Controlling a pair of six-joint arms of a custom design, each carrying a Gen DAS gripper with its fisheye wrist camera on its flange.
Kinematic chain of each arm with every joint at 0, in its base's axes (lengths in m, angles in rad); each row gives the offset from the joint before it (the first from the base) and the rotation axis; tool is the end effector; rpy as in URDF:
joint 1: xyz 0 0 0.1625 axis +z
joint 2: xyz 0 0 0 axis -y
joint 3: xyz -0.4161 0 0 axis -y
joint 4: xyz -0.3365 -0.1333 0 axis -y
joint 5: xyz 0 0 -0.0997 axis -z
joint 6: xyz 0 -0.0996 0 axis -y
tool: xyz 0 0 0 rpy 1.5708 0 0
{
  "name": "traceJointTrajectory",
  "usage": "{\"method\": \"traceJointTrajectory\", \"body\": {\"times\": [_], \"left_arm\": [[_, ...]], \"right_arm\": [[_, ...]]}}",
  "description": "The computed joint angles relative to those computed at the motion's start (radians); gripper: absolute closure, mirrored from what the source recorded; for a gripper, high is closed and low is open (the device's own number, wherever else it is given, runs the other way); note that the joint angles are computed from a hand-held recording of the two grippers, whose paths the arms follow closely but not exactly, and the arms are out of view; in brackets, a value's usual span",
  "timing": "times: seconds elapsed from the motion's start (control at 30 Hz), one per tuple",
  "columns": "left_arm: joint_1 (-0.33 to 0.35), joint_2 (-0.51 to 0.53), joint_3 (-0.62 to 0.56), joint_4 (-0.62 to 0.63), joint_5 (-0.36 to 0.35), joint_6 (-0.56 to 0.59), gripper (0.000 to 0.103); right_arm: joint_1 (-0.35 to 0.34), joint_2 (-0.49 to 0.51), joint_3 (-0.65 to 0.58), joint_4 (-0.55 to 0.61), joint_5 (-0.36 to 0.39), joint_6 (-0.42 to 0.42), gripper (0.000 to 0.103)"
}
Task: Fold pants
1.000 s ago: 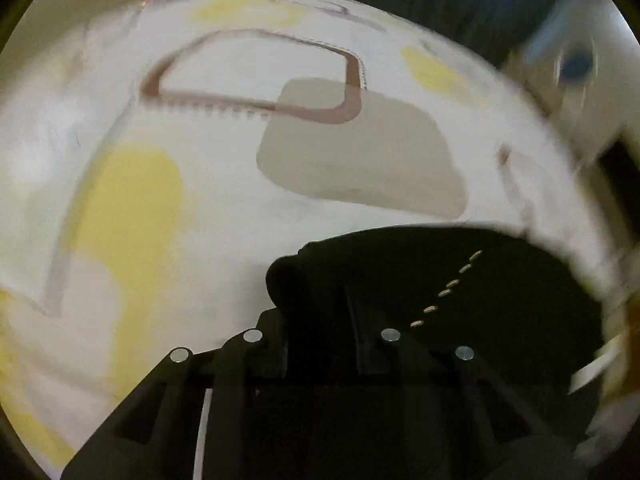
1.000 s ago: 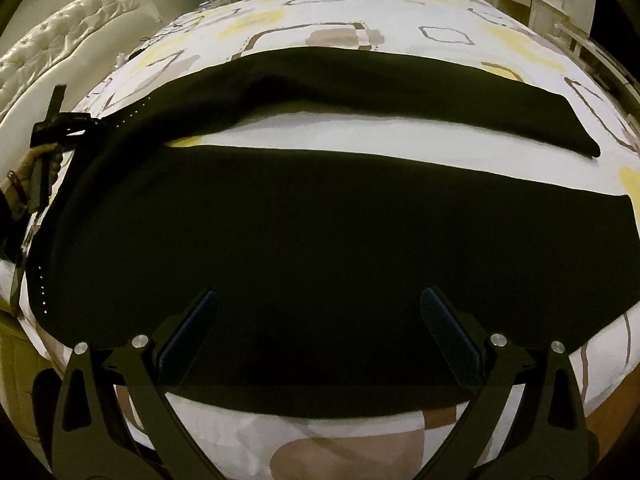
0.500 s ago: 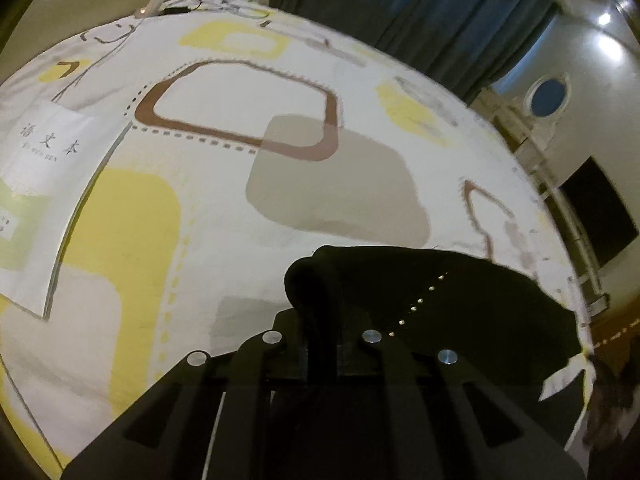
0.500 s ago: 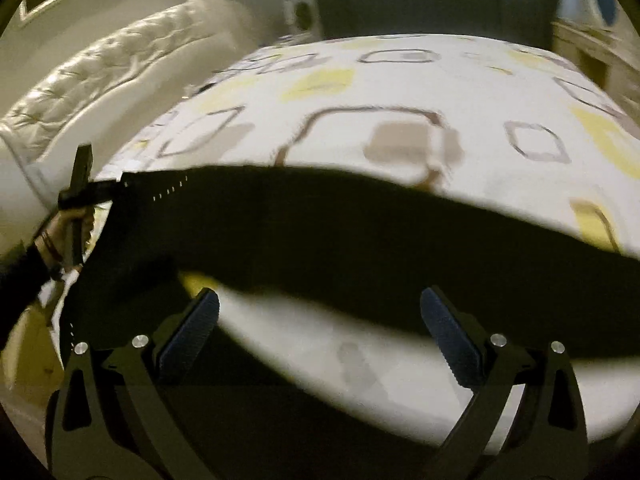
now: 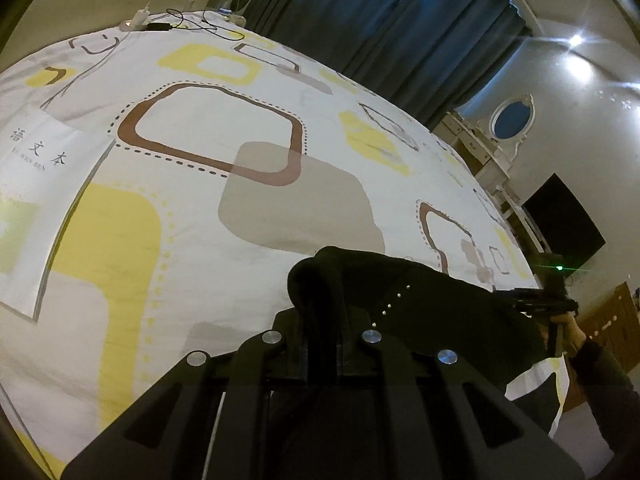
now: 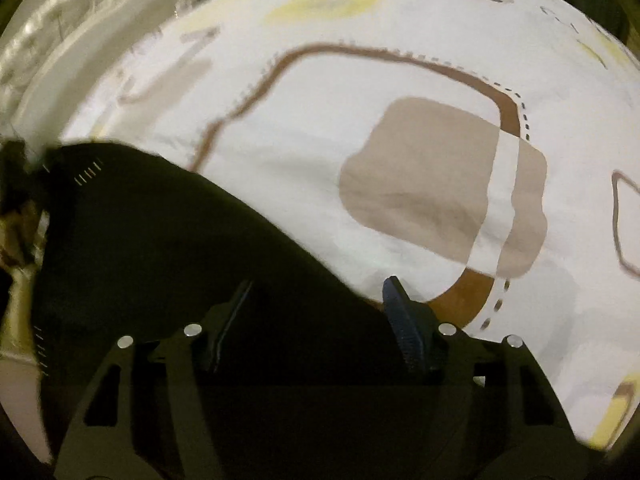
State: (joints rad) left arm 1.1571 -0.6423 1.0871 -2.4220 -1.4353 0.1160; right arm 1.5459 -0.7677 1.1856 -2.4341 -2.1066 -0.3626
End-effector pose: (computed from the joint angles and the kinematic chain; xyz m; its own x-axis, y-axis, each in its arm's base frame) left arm -0.1742 -0.7618 0.2157 -0.8797 0.4444 -0.1690 0.4743 0.7950 -0.3783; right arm 0.0642 -0.7356 0.2806 -0.8065 -0.0944 0.5836 -0.2820 0.9291 -0.2394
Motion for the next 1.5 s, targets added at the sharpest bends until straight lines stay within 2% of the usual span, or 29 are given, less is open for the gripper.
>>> {"method": "traceJointTrajectory", "body": {"times": [0.07, 0.17, 0.3, 0.37, 0.43, 0.53, 0.67, 0.73, 0.8, 0.9, 1.03, 1.13, 1.23, 1.4, 1.5], "left_arm": [[0.001, 0.006, -0.014, 0.015, 0.002, -0.002, 0.095], [-0.002, 0.016, -0.034, 0.046, 0.029, -0.01, 0.095], [-0.002, 0.033, -0.057, 0.069, 0.059, -0.033, 0.094], [-0.001, 0.048, -0.074, 0.085, 0.081, -0.053, 0.094], [0.003, 0.056, -0.08, 0.089, 0.089, -0.076, 0.094], [0.006, 0.054, -0.068, 0.066, 0.078, -0.097, 0.094], [0.0, 0.013, -0.007, -0.003, 0.031, -0.075, 0.095], [-0.002, -0.018, 0.029, -0.033, -0.014, -0.063, 0.095], [-0.002, -0.054, 0.069, -0.066, -0.056, -0.058, 0.095], [0.006, -0.128, 0.156, -0.125, -0.146, -0.088, 0.095], [0.003, -0.218, 0.268, -0.167, -0.189, -0.093, 0.095], [0.005, -0.3, 0.377, -0.205, -0.22, -0.103, 0.095], [0.001, -0.382, 0.488, -0.243, -0.24, -0.1, 0.095], [-0.005, -0.5, 0.647, -0.26, -0.228, -0.091, 0.095], [0.01, -0.544, 0.726, -0.27, -0.221, -0.11, 0.095]], "right_arm": [[0.003, 0.018, -0.023, 0.001, -0.017, -0.039, 0.036], [0.001, 0.022, -0.033, -0.019, 0.001, -0.07, 0.036], [-0.009, 0.039, -0.057, -0.002, 0.004, -0.048, 0.038], [-0.003, 0.044, -0.055, -0.013, -0.018, -0.046, 0.05], [0.002, 0.034, -0.055, 0.022, -0.003, -0.043, 0.089], [0.032, 0.029, -0.023, -0.015, -0.057, -0.073, 0.095], [0.079, -0.018, 0.124, -0.259, -0.104, -0.167, 0.096], [0.112, -0.049, 0.229, -0.428, -0.128, -0.229, 0.095], [0.138, -0.074, 0.311, -0.549, -0.142, -0.272, 0.095], [0.189, -0.116, 0.474, -0.777, -0.164, -0.358, 0.095], [0.252, -0.174, 0.693, -1.008, -0.184, -0.406, 0.095], [0.297, -0.177, 0.816, -1.153, -0.206, -0.42, 0.095], [0.333, -0.158, 0.909, -1.256, -0.244, -0.412, 0.095], [0.349, -0.129, 1.014, -1.332, -0.258, -0.335, 0.095], [0.364, -0.086, 1.061, -1.388, -0.285, -0.323, 0.095]]}}
